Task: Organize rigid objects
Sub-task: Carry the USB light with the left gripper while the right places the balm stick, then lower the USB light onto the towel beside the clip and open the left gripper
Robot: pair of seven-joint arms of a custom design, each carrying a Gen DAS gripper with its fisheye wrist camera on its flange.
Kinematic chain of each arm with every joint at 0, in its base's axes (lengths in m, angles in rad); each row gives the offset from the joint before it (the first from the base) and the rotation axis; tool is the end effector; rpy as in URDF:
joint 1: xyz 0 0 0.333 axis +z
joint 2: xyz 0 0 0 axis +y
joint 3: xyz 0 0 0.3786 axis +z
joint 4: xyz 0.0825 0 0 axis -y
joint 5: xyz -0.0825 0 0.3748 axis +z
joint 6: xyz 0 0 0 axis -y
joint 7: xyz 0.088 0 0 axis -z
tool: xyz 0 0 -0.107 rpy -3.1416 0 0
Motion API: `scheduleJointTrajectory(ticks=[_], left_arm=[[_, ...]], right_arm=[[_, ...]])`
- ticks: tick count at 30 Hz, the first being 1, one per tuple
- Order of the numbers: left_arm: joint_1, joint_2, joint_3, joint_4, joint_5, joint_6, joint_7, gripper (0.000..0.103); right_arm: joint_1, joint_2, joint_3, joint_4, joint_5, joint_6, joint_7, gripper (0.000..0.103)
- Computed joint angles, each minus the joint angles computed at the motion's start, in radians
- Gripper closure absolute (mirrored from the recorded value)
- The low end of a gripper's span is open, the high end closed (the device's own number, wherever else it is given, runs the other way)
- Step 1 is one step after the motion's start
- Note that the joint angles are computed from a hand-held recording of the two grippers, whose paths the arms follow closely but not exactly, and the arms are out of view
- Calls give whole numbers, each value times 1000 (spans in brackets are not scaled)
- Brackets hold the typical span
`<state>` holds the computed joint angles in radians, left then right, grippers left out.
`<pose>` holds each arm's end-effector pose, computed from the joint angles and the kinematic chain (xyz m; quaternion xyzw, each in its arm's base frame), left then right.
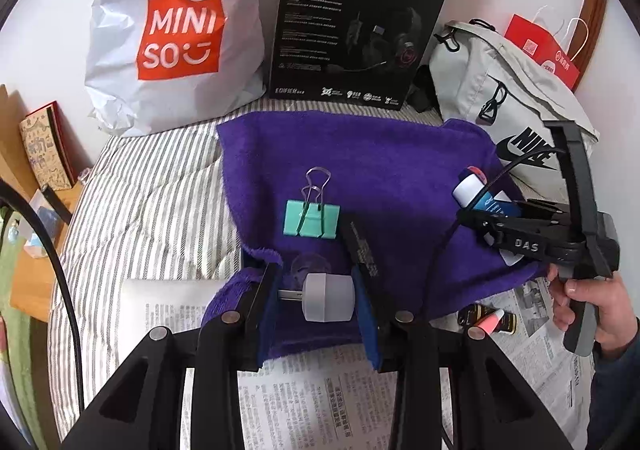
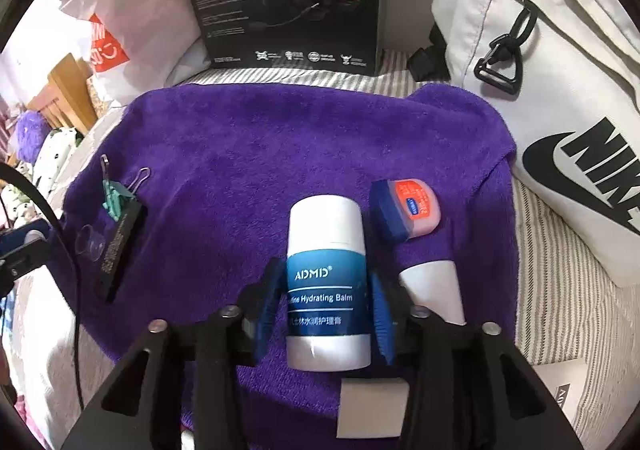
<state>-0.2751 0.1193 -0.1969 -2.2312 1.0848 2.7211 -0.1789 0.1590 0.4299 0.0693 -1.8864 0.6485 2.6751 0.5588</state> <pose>0.4838 -0.2804 0.4145 -0.7747 0.5405 -0.2459 0.2175 0.6675 0.1305 0.3754 -0.8736 0.4089 -0.0753 0.2530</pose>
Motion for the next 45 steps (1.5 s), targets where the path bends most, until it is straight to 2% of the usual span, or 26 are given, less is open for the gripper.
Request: scheduleJointTrajectory(ticks=[2,9,12,22,31,36,41,45], left_arm=[[-1,-4,-1,-8,-4,2,-5,69],[-3,-6,-9,-5,-39,-14,22,69],[-6,7,-8,15,-45,-14,33,69],[-35,111,6,153,-91,-42,124,69],[-55,237,29,286,-173,-66,246,69],[-76,274,48,324,-174,-71,265,69],[-85,312,41,373,-222,-135,349,69],[-104,323,52,395,-216,-170,369,69]], right_arm=[[-6,-2,0,0,4,-15,0,51],[-25,-49,-11,-26,10,-48,10,50],[-39,-89,-9,-52,34,-54,-25,44],[-73,-180,-30,-134,106,-82,-154,44],[-83,-178,-48,-161,117,-64,-187,44],[-100,-183,-47,-169,144,-77,-215,44],[-108,-192,-51,-181,163,-88,-233,44],[-112,-198,-58,-189,162,-102,-232,44]])
